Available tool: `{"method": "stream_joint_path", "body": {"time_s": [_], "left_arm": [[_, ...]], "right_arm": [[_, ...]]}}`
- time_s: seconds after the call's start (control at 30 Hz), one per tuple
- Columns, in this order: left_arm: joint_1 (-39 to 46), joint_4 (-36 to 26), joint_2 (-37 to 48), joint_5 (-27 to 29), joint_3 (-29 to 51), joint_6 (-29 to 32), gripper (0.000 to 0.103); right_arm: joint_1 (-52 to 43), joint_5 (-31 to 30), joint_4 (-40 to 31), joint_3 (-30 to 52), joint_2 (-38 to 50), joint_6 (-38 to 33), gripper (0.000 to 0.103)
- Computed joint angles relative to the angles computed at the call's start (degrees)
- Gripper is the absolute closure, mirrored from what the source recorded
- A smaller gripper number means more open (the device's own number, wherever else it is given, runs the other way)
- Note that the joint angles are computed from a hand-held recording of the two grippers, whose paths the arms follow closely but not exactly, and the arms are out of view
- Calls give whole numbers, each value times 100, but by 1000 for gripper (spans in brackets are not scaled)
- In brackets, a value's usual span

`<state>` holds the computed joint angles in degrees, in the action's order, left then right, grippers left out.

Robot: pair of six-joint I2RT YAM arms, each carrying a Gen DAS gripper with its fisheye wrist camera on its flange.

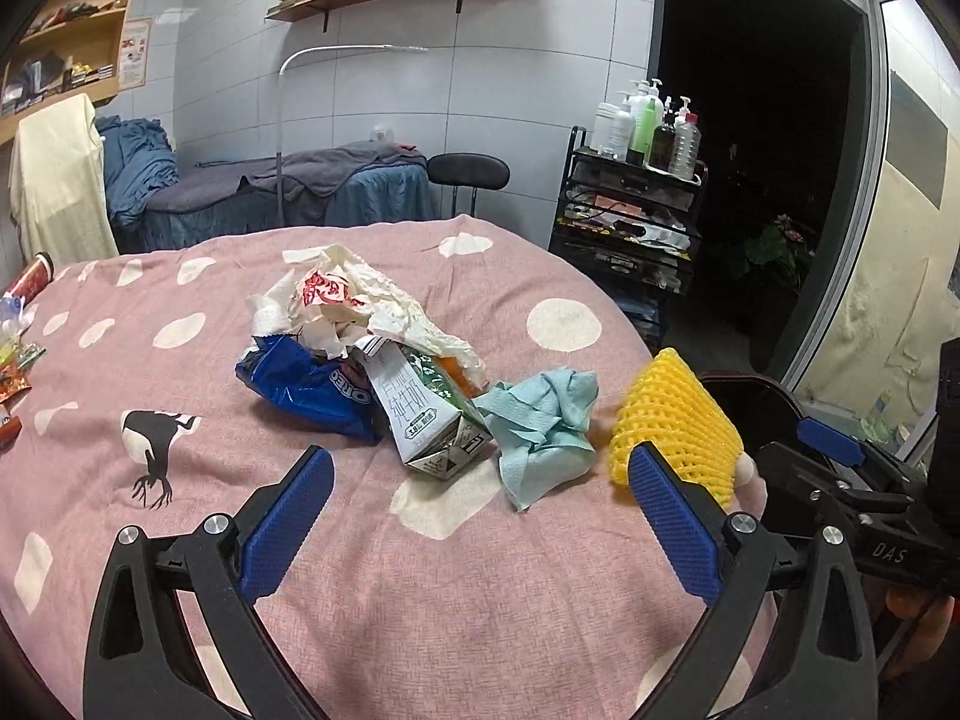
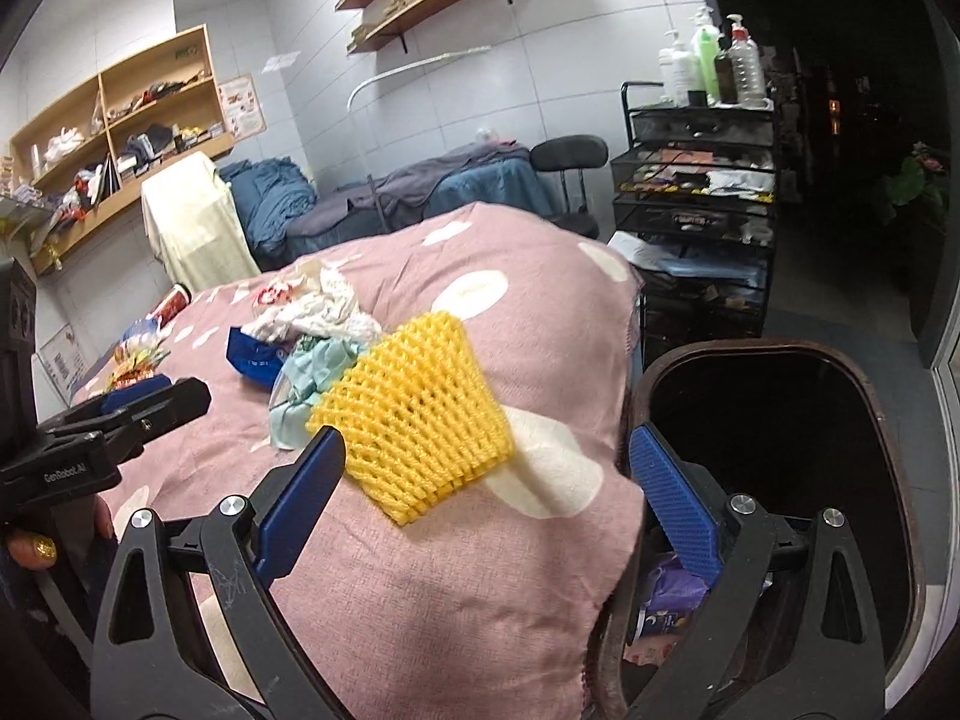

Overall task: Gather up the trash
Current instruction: 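Grasp the yellow foam net with the right tool while the left tool closes on the light-blue cloth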

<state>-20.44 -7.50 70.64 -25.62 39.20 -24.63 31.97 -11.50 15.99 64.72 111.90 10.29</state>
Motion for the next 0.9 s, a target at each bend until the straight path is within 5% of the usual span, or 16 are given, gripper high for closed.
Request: {"method": "stream_joint_path", "body": {"time_s": [0.3,0.4,0.47,0.6,0.9], "left_arm": [[321,-336,534,674,378,199,6],[422,-453,737,842,533,244,6],[529,-538,890,995,652,293,6],[704,-721,1236,1267,942,402,6],[659,-1029,1920,1294,1666,710,21]], "right_arm": [[135,-280,-894,1123,713,-309,9],[145,-360,-1127,1472,944,-370,28],[115,-564,-1289,1700,1118,-353,51],[63,-833,-1047,1565,1083,-286,81],[0,-598,-271,744,551,-29,86]]}}
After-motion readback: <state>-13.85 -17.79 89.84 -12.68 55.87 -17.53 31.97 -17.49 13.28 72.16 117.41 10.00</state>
